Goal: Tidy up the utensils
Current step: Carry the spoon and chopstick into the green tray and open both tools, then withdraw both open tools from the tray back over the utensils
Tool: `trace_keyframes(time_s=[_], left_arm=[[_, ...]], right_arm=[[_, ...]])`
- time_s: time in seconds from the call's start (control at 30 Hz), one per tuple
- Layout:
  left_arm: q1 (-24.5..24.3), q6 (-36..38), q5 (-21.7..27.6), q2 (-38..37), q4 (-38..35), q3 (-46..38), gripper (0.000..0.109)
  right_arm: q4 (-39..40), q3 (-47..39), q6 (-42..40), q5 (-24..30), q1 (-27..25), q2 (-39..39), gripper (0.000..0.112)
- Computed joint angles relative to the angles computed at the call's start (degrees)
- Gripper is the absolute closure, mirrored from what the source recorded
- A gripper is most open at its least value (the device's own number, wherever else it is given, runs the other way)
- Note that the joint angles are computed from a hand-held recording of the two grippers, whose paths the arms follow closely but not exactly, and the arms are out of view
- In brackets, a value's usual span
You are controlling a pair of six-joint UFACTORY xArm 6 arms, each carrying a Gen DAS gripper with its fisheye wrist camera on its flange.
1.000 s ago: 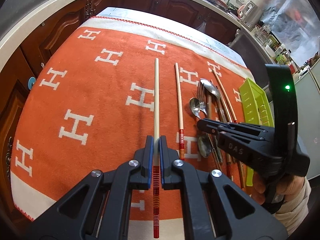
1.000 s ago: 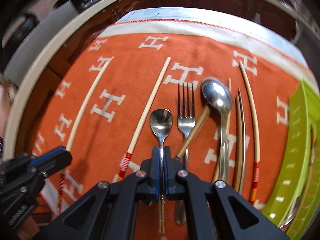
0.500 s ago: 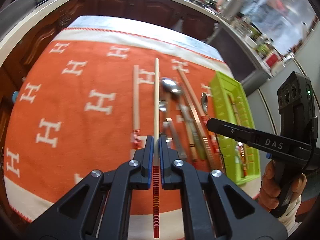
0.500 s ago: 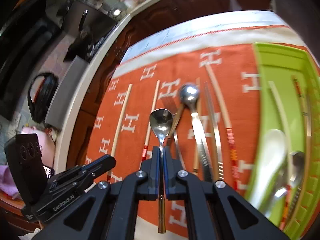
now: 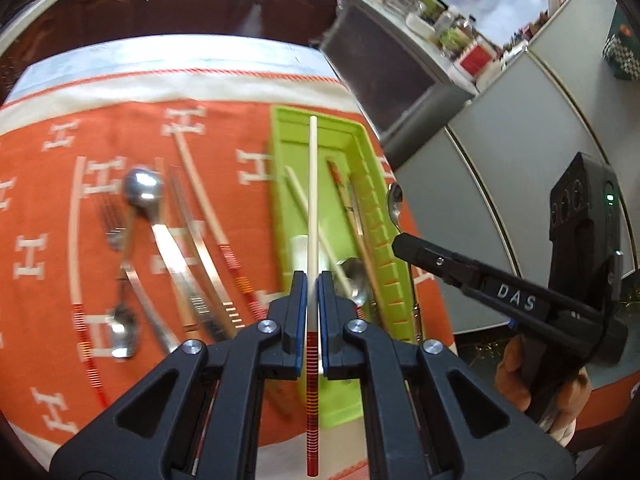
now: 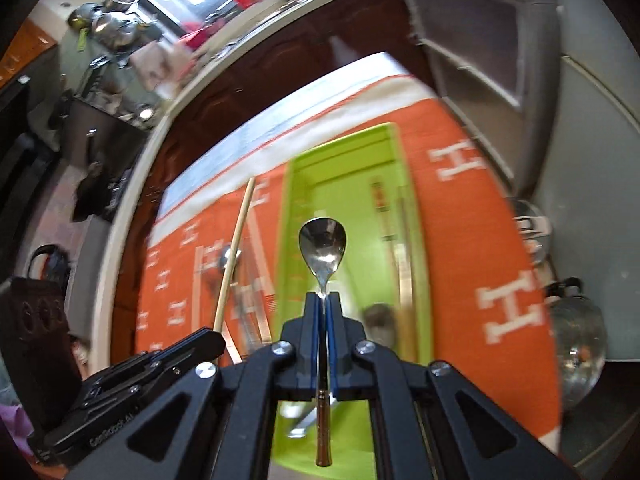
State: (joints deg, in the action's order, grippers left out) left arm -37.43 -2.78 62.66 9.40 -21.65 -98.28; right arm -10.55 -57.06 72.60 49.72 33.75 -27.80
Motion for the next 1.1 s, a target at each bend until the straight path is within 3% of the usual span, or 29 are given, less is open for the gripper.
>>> trace_keyframes(time_s=[0.2,0.4,0.5,0.57,0.67,1.1], left_arm=[[-2.7,-2.8,0.8,4.2,2.2,-2.8,0.105],[-3.1,-3.5,0.9,2.1,6.8,0.4,0.105],[-2.5,-3.1,1.9,-0.1,9.3,1.8,0.096],[-2.1,-2.9,1.3,-2.4,10.8,3.8,0.083],[-0.7,-2.7,0.6,-5.2,11.0,6.4,0.072],[6.8,-4.0,-2.9,-15.5,16.9,16.6,0.071]], right_arm=[[-0.2,-1.0,-1.6,4.3,0.0,1.5,0.108],[-1.4,-3.0,-1.8,7.1,1.5,3.3,0.108],[-3.2,-4.8,-1.2,8.9,3.1,4.3,0.108],[-3.7,-5.4,-0.9,9.1,3.9,4.6,0.108],[-4.8,-6.5,0.1,10.2,5.3,5.2,0.108],[-7.3,-16.5,-0.9,13.4,10.9,12.7,0.108]])
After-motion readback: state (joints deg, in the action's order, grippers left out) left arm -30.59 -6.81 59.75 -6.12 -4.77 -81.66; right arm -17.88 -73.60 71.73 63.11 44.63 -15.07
